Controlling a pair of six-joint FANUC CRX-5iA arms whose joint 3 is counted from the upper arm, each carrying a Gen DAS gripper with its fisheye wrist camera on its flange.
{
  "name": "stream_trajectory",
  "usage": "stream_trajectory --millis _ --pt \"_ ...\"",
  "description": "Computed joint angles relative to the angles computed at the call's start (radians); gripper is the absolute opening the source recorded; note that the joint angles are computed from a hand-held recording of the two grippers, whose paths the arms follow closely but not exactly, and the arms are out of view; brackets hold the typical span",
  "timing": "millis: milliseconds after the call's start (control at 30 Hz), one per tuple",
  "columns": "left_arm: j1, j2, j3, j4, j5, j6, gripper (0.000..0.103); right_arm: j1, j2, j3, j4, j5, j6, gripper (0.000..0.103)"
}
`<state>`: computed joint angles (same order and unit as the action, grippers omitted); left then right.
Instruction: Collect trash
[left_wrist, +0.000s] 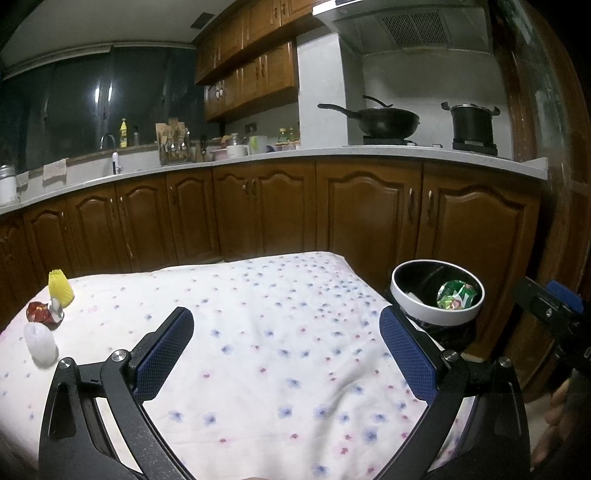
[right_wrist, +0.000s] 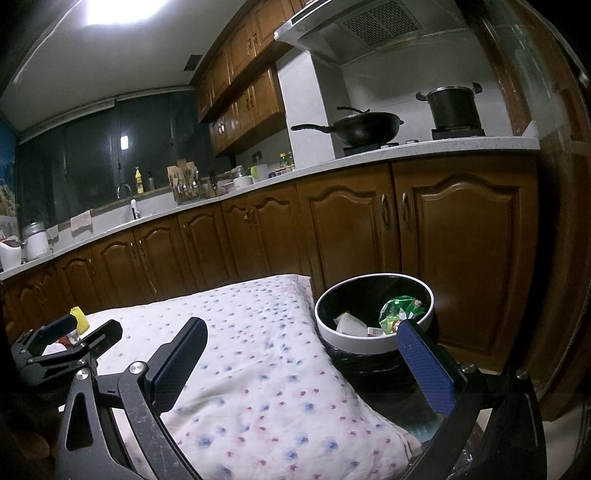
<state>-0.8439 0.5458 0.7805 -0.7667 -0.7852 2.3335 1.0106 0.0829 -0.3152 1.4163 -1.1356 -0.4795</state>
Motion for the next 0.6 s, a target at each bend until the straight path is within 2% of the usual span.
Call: stream_trajectory --millis 300,600 --pt "0.003 0.006 0.003 0.006 0.001 -0.007 0.103 0.003 0.008 0.011 -0.004 0.0 0.0 0.103" --pt "0.028 0.021 0.005 0.062 0.021 -0.044 0.103 0.006 0.024 0.028 -0.025 0.009 -0.005 0.103"
